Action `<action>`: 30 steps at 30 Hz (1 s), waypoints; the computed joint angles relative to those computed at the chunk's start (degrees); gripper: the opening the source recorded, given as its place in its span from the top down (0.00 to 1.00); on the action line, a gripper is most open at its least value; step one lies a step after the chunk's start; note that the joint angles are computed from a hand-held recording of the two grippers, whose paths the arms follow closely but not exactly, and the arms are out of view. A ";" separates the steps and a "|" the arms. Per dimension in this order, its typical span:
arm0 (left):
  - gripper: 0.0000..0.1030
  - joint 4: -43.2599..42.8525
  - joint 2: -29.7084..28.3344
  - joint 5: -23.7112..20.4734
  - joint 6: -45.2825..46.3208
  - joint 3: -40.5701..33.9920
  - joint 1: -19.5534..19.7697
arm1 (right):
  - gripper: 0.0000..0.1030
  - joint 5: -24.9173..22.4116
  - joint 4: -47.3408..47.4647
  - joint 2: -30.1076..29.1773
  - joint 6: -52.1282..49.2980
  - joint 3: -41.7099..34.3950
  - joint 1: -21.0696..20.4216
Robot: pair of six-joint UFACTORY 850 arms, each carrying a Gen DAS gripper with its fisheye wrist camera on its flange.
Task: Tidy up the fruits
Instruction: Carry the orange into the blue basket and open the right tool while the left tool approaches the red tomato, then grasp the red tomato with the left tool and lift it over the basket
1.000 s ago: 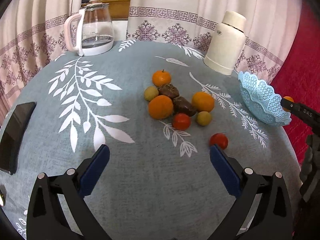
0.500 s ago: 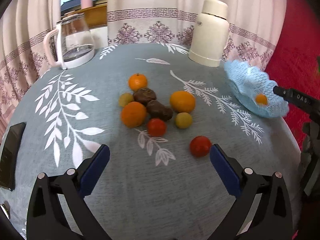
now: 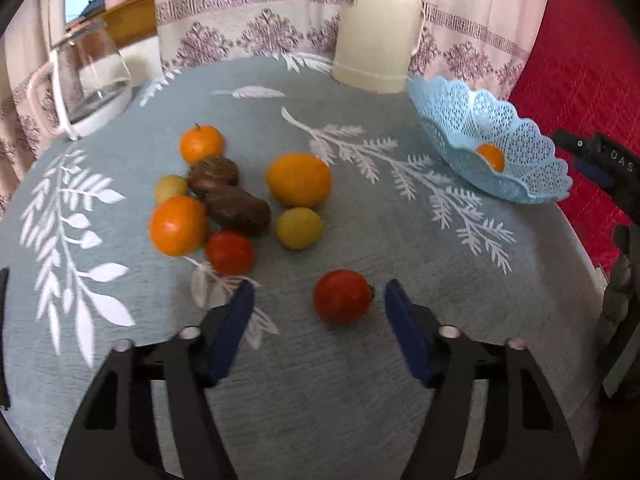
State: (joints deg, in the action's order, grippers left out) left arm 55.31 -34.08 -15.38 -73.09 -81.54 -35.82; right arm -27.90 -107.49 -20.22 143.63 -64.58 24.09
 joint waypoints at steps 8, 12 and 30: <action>0.59 1.28 -1.07 -0.42 -0.47 -0.73 -0.53 | 0.45 -0.29 -0.45 -0.61 1.31 0.14 -0.03; 0.69 -1.21 -0.95 0.26 2.22 -0.92 -0.54 | 0.45 -2.13 0.06 -0.34 2.33 0.69 0.26; 0.69 -13.87 -5.87 2.46 19.69 -14.24 -2.43 | 0.39 -8.74 3.68 0.64 7.33 3.16 0.31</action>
State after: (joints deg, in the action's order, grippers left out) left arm 41.44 -39.95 -12.92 -53.41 -95.78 -38.26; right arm -36.63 -103.81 -19.57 150.96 -61.42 24.40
